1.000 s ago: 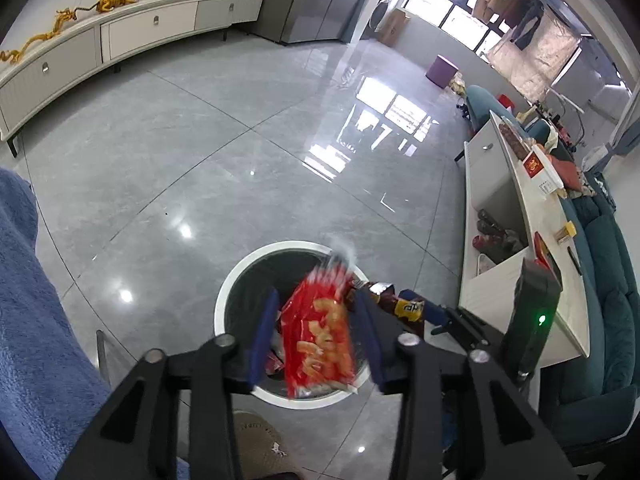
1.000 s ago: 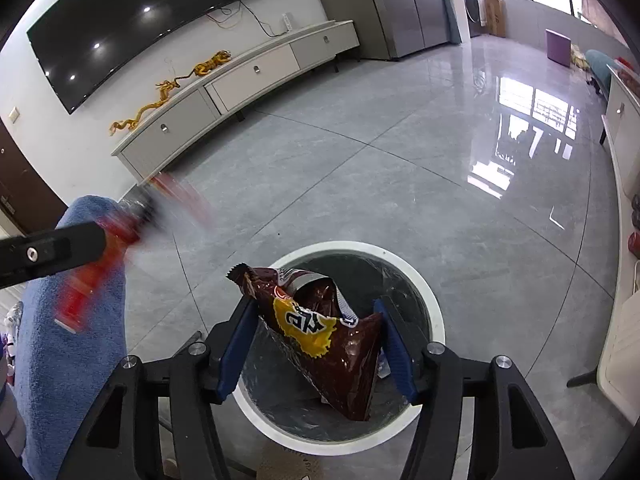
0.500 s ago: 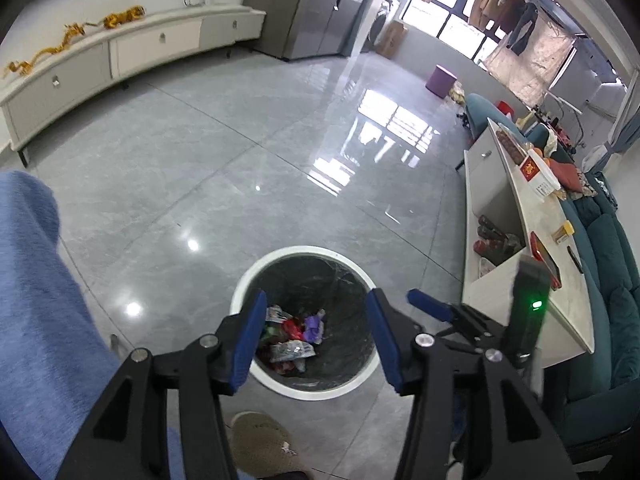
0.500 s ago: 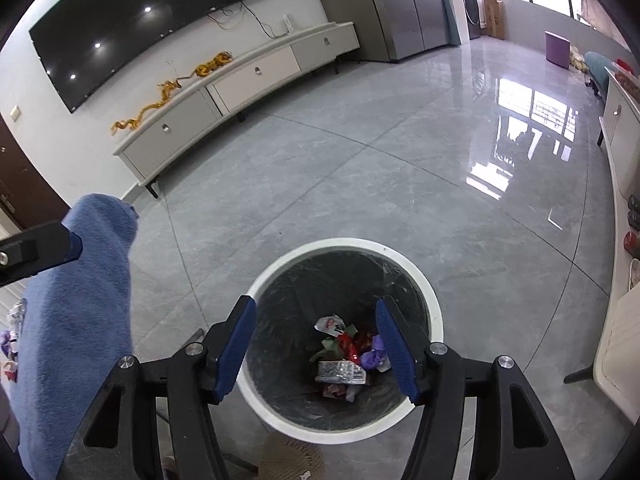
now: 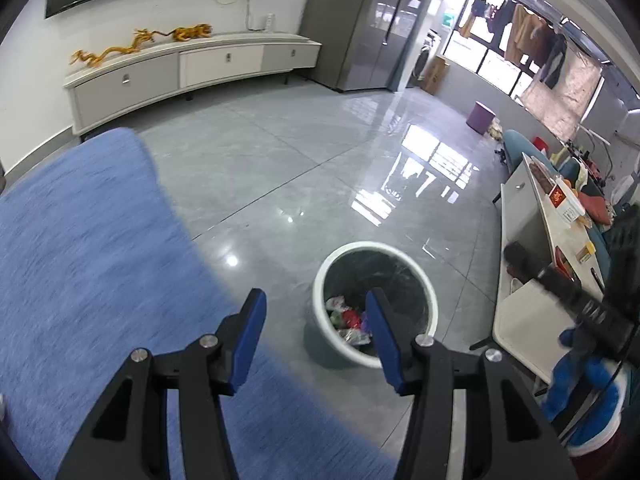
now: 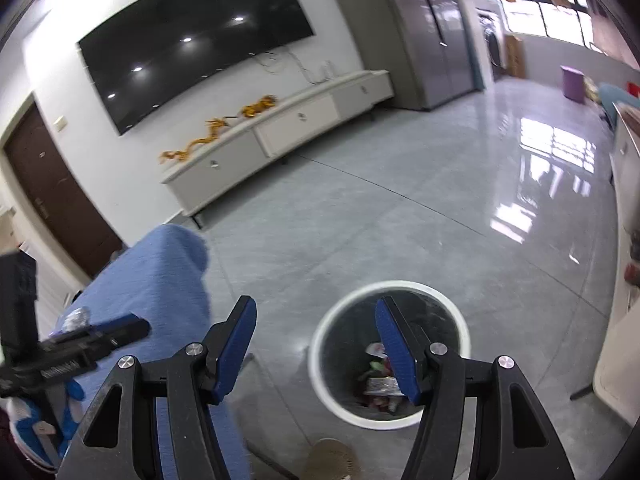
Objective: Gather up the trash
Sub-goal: 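Move both open tools back over the trash on the rug, then grasp the purple glove with the left tool while the right tool grasps the pink-white wrapper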
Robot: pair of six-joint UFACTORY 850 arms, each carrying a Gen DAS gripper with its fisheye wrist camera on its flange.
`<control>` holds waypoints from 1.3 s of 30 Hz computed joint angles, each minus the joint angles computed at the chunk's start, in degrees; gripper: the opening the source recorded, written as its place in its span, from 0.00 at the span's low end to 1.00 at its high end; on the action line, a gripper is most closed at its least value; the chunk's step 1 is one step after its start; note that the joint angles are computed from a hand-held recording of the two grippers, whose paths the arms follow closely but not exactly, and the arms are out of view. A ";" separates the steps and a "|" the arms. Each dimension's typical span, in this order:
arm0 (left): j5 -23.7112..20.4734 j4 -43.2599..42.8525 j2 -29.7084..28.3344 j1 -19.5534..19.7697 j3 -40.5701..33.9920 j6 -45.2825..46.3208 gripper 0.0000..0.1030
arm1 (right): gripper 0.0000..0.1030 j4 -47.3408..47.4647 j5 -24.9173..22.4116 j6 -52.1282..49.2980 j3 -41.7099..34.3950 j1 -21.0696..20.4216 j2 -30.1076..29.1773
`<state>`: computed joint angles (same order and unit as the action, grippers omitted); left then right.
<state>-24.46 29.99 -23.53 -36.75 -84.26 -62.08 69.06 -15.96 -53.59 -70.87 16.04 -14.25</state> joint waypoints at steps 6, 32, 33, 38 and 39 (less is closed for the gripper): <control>-0.05 9.45 11.46 0.85 13.92 -12.17 0.49 | 0.58 -2.12 -1.45 -0.18 -1.95 3.87 0.71; -15.37 22.98 48.60 17.83 48.91 -28.93 0.51 | 0.62 -22.26 -21.04 5.89 -26.38 25.80 -17.18; -14.84 23.42 48.74 19.20 48.92 -27.97 0.57 | 0.63 -22.15 -23.10 5.52 -28.55 26.57 -18.96; -9.57 23.76 47.26 26.89 47.43 -21.54 0.63 | 0.67 -23.10 -28.07 6.66 -36.99 29.03 -25.68; -8.28 23.00 46.89 28.03 47.22 -19.97 0.63 | 0.68 -23.71 -28.85 7.07 -38.49 29.48 -26.83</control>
<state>-32.74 53.00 23.37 -8.72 -37.05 -82.06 45.35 -44.80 -46.51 -109.36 45.52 -41.08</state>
